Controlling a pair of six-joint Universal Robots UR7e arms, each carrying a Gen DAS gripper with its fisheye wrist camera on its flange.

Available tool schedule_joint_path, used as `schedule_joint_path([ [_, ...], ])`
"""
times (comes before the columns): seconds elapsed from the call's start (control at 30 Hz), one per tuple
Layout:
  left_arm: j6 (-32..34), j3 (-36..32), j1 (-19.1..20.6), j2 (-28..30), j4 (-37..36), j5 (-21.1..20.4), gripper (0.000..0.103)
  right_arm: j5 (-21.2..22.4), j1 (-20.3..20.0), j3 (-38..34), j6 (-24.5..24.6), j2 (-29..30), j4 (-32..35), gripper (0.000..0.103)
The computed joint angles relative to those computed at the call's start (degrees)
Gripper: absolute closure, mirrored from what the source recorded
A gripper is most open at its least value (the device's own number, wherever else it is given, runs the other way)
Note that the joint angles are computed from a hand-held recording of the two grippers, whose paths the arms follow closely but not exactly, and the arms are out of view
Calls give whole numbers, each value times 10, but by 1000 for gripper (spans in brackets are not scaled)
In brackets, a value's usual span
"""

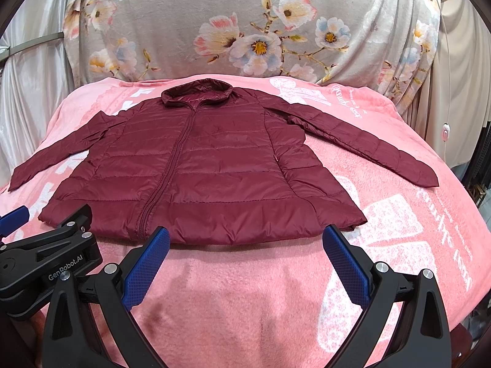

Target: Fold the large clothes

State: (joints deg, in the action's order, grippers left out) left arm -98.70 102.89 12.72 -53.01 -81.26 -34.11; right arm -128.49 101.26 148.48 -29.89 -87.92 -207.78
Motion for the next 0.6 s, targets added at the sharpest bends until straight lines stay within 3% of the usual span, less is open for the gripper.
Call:
schedule_joint_path([
  [0.6, 0, 16, 0, -4, -14, -5, 5, 10, -13, -3, -6, 2, -1, 5],
])
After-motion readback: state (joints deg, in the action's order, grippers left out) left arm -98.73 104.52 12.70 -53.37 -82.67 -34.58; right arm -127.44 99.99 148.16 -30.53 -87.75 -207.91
